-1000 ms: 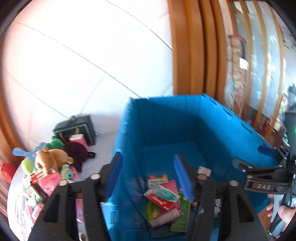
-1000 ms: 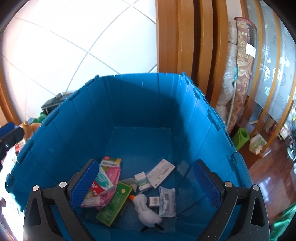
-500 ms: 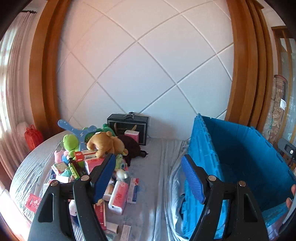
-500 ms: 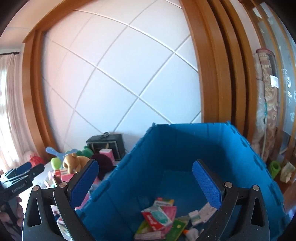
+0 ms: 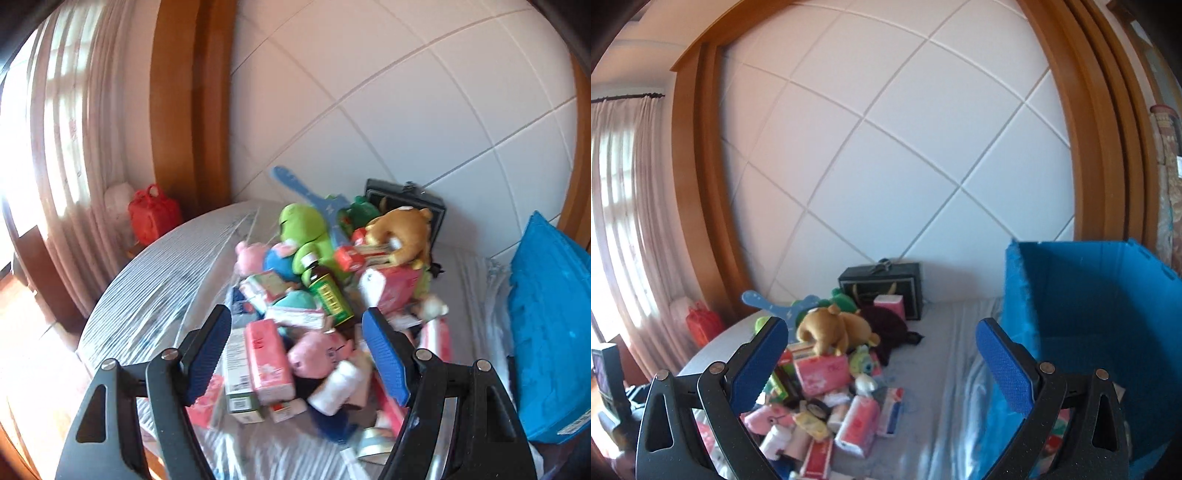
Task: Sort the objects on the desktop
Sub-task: 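Withdraw both tools from the crate back toward the pile, then grasp a pink tissue pack with the left tool while the right tool grasps another pink tissue pack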
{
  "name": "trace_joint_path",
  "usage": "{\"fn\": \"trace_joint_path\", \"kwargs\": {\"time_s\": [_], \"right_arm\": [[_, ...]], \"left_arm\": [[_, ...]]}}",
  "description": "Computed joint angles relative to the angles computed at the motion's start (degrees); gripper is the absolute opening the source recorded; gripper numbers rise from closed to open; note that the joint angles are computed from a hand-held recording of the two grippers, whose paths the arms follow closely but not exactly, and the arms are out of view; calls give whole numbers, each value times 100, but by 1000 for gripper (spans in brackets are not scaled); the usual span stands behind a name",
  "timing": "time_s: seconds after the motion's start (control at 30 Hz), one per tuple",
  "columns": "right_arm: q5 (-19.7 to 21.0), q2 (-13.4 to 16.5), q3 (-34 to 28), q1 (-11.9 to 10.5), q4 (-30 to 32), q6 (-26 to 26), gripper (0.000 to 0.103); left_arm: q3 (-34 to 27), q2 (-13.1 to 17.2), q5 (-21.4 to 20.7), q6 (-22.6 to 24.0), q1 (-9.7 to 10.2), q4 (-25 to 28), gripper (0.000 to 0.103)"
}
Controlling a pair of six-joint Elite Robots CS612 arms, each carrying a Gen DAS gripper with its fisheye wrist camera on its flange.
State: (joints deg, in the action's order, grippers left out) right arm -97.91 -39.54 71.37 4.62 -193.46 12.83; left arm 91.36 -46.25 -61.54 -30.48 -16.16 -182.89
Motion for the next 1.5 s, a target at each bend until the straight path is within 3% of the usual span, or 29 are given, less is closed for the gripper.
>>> {"fn": "trace_joint_path", "kwargs": {"time_s": [0.07,0.23,0.43,0.5,0.67,0.8,0.87,0.93,1.0,1.07,1.13,1.23,1.33,1.4,1.5], "right_arm": [[80,183,-291,91,493,56,103],[227,531,-758,197,1717,98,103],[524,883,-1225,147,2916,58,103],[603,958,-1371,128,3215,11,103],[744,1084,-1583,67,3499,-234,103],[872,1232,-1787,3,3731,-285,103],[834,1334,-1952,-1,3948,-286,103],[873,1439,-2137,-4,4187,-223,103],[913,1555,-2359,-3,4481,-126,103],[877,1669,-2589,1,4726,56,103],[812,1803,-2874,6,5025,295,103],[735,2081,-3465,18,5675,521,103],[664,2359,-4041,33,6337,682,103],[775,2529,-4369,29,6695,858,103],[670,2773,-4847,71,7144,917,103]], "left_arm": [[86,52,-117,-301,185,362,73],[249,257,-946,-944,556,1076,73],[90,610,-1760,-1289,679,1478,73],[-62,696,-1888,-1255,694,1889,73],[-9,649,-1318,-1564,739,2618,74],[-8,512,-354,-1985,831,3535,74],[20,410,-375,-2106,947,3591,74],[121,281,-356,-2195,994,3237,74],[173,208,-438,-2190,1029,2787,74],[10,281,-850,-2003,1123,2583,74],[-287,427,-1218,-1642,1201,2892,74],[-692,674,-1390,-1329,1281,3540,74],[-816,798,-1881,-1200,1396,3346,83],[-1035,904,-1888,-1007,1405,3675,91],[-1294,1045,-1738,-726,1367,4183,91]]}}
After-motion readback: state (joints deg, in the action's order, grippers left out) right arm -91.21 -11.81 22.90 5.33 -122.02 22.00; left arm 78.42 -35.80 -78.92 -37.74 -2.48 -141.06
